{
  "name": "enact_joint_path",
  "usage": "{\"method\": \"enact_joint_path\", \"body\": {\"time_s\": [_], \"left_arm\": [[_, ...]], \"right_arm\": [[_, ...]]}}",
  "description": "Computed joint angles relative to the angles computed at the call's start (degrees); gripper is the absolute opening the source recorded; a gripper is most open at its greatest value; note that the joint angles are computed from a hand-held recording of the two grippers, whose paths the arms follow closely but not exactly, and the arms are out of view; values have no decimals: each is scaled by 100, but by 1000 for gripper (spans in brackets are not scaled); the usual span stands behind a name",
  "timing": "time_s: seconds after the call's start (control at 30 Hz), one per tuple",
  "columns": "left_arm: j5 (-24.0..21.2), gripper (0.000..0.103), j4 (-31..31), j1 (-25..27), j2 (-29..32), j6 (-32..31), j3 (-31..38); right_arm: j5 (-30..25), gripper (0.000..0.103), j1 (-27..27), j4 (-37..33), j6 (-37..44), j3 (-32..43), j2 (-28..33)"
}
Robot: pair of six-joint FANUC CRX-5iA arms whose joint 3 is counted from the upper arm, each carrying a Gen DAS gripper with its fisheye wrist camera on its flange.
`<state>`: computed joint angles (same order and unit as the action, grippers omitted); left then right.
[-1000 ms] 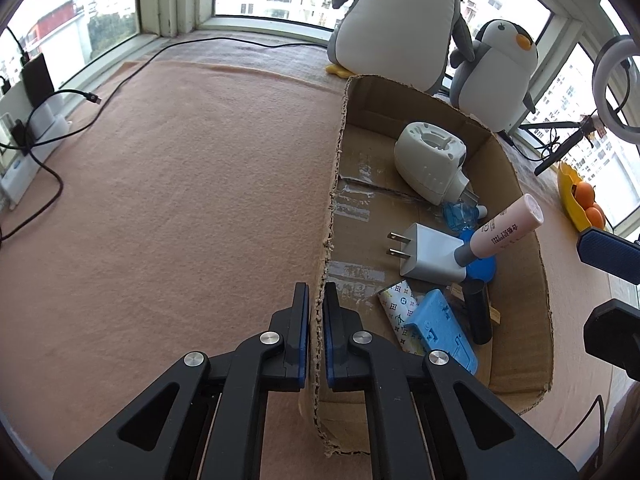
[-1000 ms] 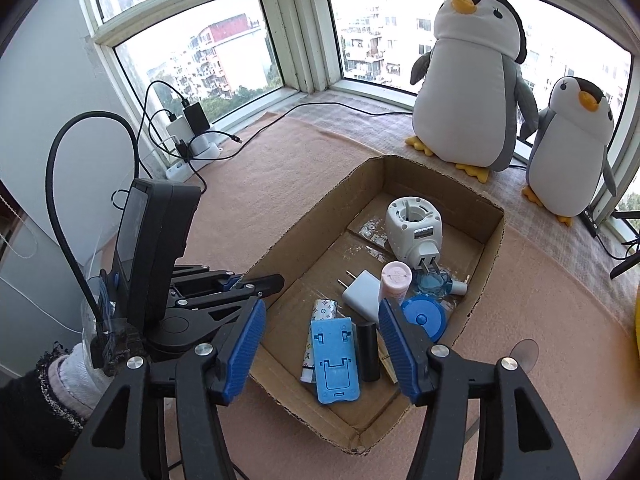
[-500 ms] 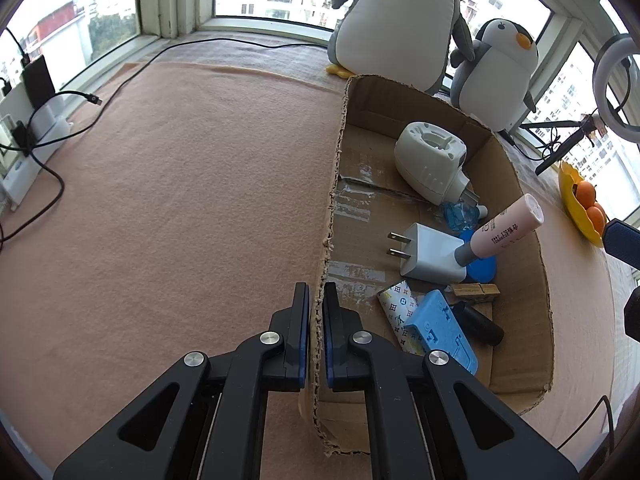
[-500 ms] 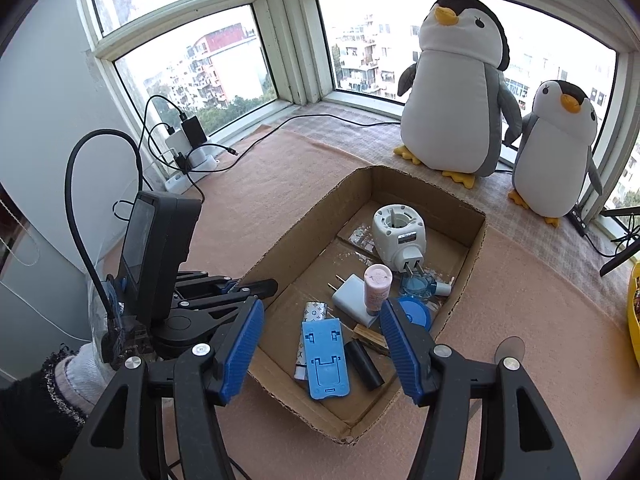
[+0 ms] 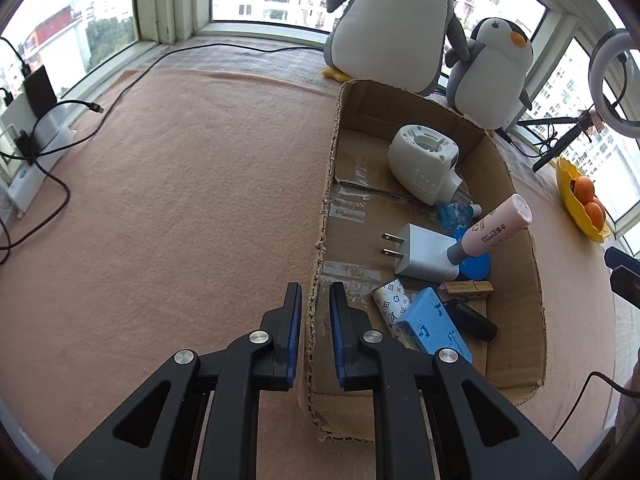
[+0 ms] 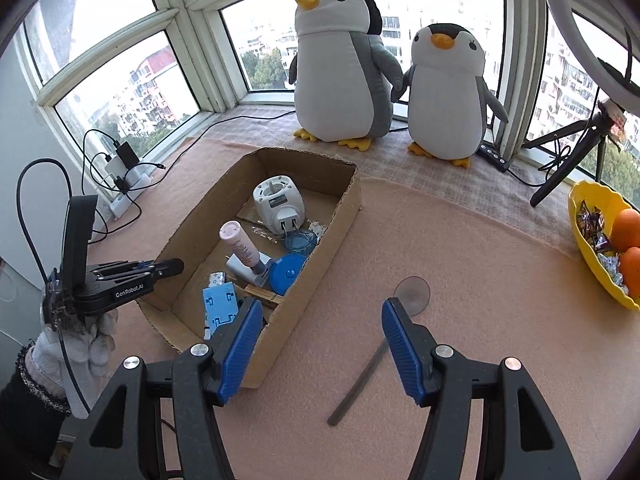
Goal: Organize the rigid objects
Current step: 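Move the right tool to the grey spoon and grasp its handle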
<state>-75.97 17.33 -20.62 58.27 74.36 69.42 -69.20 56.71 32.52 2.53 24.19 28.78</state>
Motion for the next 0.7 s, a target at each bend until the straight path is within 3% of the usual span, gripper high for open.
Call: {"method": "enact_joint_path", "body": {"time_s": [0.17, 0.3, 0.43, 0.7], "left_arm": [[177, 19, -60, 4, -211, 55, -279], [313, 19, -100, 19, -405, 86, -560], [515, 19, -101, 58, -658, 124, -955], [877, 19, -32, 95, -1043, 140, -1562]], "right_arm": [[126, 58, -156, -500, -257, -403, -185], [330, 48, -315, -865, -317, -584, -215], [318, 36, -471, -1324, -136, -453, -74], [-6, 34, -646, -1841, 213, -43, 227]]}}
